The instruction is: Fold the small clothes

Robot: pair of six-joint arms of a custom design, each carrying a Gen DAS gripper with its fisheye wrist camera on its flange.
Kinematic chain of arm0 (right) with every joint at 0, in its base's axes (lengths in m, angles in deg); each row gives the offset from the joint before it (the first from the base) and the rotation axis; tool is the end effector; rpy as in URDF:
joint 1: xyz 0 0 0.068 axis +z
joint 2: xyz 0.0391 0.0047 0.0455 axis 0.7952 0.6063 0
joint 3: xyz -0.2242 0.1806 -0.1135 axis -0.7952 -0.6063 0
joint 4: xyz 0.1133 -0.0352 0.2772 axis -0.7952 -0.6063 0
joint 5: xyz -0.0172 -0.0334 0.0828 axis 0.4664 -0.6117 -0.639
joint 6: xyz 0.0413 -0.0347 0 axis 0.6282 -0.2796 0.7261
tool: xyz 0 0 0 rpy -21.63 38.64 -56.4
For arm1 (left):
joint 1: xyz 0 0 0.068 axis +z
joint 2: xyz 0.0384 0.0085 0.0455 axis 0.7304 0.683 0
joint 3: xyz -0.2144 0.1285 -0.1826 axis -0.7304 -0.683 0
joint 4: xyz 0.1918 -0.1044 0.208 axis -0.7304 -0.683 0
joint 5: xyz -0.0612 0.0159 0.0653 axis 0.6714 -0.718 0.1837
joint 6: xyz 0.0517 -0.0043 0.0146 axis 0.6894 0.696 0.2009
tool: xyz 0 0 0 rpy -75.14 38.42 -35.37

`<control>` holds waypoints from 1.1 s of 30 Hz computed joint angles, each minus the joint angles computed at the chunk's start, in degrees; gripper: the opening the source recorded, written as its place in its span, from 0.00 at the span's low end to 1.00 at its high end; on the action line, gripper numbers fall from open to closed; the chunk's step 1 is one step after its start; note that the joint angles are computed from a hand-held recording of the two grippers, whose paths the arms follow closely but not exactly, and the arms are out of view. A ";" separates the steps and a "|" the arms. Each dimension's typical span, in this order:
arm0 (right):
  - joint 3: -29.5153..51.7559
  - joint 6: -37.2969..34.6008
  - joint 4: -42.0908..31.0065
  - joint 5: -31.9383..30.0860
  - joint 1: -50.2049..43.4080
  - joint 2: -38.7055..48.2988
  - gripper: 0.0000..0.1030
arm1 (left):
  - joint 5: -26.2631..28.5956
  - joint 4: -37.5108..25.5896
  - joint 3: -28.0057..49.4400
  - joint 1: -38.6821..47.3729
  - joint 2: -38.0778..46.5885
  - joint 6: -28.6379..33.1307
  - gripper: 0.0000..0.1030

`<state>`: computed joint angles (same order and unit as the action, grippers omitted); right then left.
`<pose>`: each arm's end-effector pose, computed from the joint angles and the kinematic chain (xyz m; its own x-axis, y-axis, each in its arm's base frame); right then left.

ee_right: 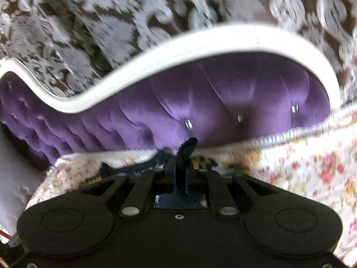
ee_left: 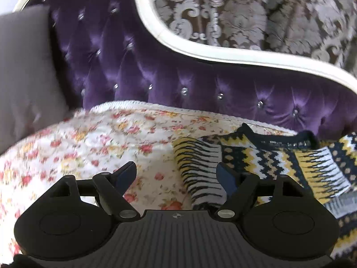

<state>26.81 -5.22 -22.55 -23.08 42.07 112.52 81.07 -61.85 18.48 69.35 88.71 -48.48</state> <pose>0.3573 -0.0425 0.2545 -0.7936 0.0401 -0.6072 -0.3332 0.8063 0.4887 0.1775 0.0713 0.1677 -0.4929 -0.1714 -0.8530 -0.3272 0.9450 -0.0008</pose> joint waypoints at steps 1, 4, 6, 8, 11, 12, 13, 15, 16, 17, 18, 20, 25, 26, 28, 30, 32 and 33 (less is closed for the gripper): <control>-0.86 -0.91 -0.14 -0.38 -0.56 0.28 0.14 | -1.06 1.05 -0.04 -1.28 1.22 0.34 0.76; -2.87 -1.81 1.46 -0.42 -0.46 1.27 0.14 | -4.68 2.19 0.97 -4.01 5.72 1.14 0.76; -3.42 -2.59 1.51 -0.39 -0.57 2.11 0.15 | -7.63 1.71 1.79 -4.63 8.55 2.06 0.76; -3.80 -3.91 1.31 0.28 -0.79 2.72 0.15 | -8.27 1.64 2.34 -3.63 11.52 2.52 0.76; -4.54 -6.18 1.64 2.53 -0.94 4.08 0.18 | -4.60 2.04 2.22 -0.55 13.04 2.13 0.78; -4.92 -6.86 1.89 3.16 -1.11 4.50 0.19 | -4.20 1.40 2.37 -0.10 12.86 2.30 0.78; -5.19 -7.54 2.02 3.54 -1.36 4.94 0.21 | -4.21 1.15 2.34 0.06 12.65 2.64 0.78; -6.07 -8.16 2.93 4.75 -1.88 5.29 0.26 | -4.10 1.53 2.12 0.47 12.82 2.79 0.79; -6.47 -8.63 3.38 5.35 -2.15 5.41 0.28 | -3.64 1.73 2.11 0.83 13.15 2.43 0.80; -7.14 -9.04 4.19 6.29 -2.38 5.26 0.32 | -3.14 1.48 2.41 1.22 13.53 2.07 0.80; -7.77 -9.69 5.11 7.20 -2.52 4.97 0.36 | -2.96 1.17 2.59 1.44 13.54 2.04 0.80; -9.56 -10.37 8.06 10.13 -2.52 3.64 0.49 | -3.67 1.37 2.66 1.31 13.66 2.59 0.82; -16.37 -10.80 17.34 11.15 -3.96 -3.59 0.57 | -6.24 2.48 2.26 -0.12 13.61 2.59 0.82; -18.03 -11.04 19.16 10.34 -4.24 -5.37 0.61 | -6.21 2.66 2.25 -0.10 13.65 2.45 0.82; -21.22 -11.06 22.66 8.78 -3.88 -8.83 0.67 | -5.45 3.14 1.95 0.28 12.95 2.15 0.81; -24.04 -10.81 25.74 7.31 -2.75 -11.66 0.68 | -5.01 1.65 1.61 1.05 9.20 0.99 0.77; -26.34 -9.93 28.12 6.25 -0.97 -13.72 0.68 | -8.37 3.27 -0.54 0.12 2.69 -0.57 0.76; -27.07 -9.52 28.59 5.76 0.09 -14.30 0.68 | -8.82 3.48 -1.00 -0.30 0.29 -0.66 0.76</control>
